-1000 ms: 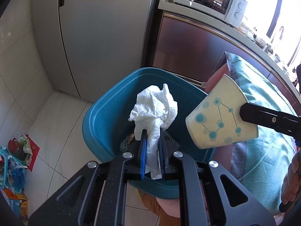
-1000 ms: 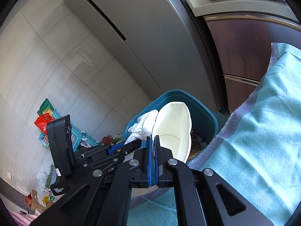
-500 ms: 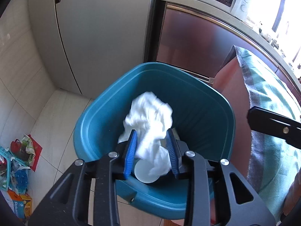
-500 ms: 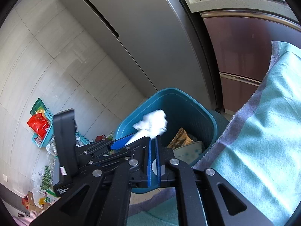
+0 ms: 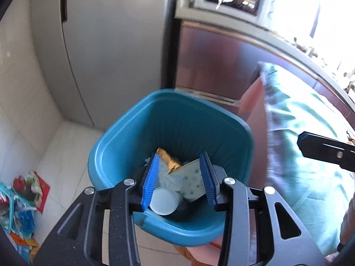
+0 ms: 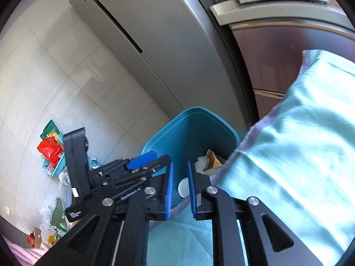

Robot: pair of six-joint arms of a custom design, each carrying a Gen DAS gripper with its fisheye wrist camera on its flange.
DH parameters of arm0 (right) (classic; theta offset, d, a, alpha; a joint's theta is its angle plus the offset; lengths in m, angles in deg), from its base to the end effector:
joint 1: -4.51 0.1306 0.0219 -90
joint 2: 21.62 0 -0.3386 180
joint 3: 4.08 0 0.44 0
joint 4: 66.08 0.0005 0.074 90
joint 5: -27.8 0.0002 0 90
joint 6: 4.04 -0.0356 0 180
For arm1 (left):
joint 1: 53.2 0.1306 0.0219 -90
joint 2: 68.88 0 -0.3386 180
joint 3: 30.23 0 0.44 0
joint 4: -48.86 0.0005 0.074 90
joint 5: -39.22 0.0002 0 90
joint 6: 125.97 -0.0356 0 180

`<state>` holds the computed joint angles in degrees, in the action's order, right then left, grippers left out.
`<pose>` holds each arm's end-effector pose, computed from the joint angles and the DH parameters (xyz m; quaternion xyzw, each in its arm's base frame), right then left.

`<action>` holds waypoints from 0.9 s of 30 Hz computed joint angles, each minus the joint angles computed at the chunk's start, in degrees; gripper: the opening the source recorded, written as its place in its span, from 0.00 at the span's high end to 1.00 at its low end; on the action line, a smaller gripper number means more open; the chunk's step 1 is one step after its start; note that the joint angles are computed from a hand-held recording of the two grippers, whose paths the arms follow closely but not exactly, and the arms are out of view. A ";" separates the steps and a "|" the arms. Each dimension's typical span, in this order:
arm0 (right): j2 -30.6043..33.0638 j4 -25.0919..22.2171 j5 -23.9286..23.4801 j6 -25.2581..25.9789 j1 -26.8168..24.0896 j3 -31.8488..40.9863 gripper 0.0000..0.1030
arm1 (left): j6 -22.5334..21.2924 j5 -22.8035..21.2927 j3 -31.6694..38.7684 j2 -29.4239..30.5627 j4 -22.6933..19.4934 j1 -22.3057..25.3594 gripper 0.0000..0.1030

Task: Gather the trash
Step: 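Carry tissue and cone cup to the teal wastebasket and open both grippers, then move both tools back over the table toward the green-printed wrapper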

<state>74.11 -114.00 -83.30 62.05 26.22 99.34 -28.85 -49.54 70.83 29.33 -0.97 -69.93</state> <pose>0.5282 0.2236 0.4570 -0.0599 0.8931 0.3135 0.3169 0.5592 -0.1694 0.4073 0.0819 0.9267 -0.0856 0.3566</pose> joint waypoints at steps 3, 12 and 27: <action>-4.41 0.93 1.16 0.45 -1.03 -3.74 0.81 | -1.32 0.81 -2.18 -3.10 2.50 -1.61 0.57; -21.73 1.23 6.00 -0.82 -6.35 -17.92 0.73 | -3.98 7.87 -3.93 -7.64 4.64 -7.81 0.51; -51.57 -8.09 17.20 -6.95 -21.12 -37.13 0.70 | -8.64 11.84 2.47 -2.51 1.69 -23.94 0.51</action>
<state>22.54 -122.09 -66.09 55.10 5.11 62.21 -37.49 -37.70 73.31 26.82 0.71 -93.87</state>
